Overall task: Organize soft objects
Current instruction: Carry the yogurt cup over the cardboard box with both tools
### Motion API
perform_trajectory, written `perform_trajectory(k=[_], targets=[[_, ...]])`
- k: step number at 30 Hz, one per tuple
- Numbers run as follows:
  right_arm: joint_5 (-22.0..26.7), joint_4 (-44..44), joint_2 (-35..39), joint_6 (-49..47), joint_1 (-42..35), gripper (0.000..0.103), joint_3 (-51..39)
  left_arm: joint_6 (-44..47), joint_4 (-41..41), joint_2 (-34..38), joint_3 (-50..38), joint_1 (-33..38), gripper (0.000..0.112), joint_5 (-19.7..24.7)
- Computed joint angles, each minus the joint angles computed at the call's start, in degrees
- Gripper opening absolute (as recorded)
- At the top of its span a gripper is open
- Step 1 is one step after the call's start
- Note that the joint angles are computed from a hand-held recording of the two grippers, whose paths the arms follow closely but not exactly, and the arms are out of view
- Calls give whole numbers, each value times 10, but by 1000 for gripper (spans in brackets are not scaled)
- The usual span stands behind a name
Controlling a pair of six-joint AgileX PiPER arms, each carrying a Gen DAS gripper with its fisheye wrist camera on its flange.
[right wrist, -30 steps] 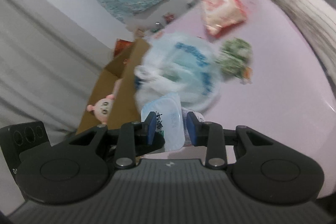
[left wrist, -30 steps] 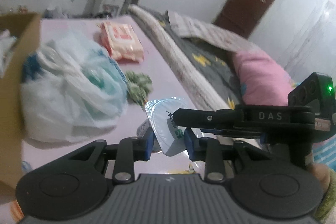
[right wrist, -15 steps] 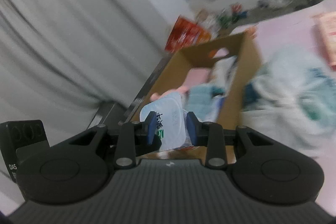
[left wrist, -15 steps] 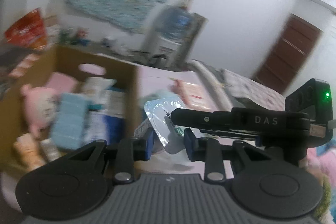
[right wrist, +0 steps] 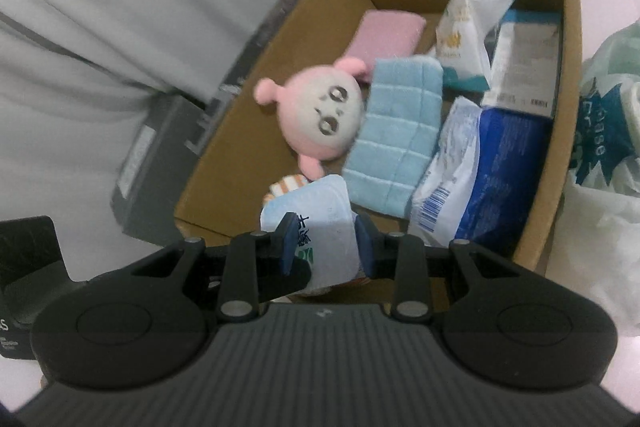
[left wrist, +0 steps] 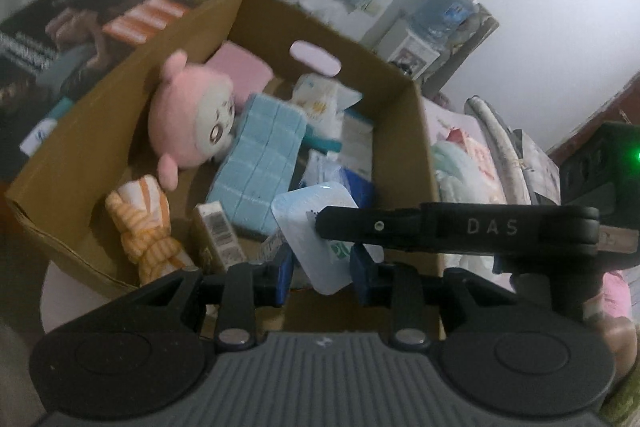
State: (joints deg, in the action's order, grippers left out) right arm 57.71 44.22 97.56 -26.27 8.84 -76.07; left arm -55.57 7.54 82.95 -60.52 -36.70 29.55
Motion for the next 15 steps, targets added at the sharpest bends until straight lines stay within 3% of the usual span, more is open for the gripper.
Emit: perform_trajectory(k=[6,15], targets=[[31,-53,50,62,14,38,-52,114,-124,19,16,36,31,-26],[23,-61,74,72,28,44,-64,86,-84,24,14,23,38,-30]])
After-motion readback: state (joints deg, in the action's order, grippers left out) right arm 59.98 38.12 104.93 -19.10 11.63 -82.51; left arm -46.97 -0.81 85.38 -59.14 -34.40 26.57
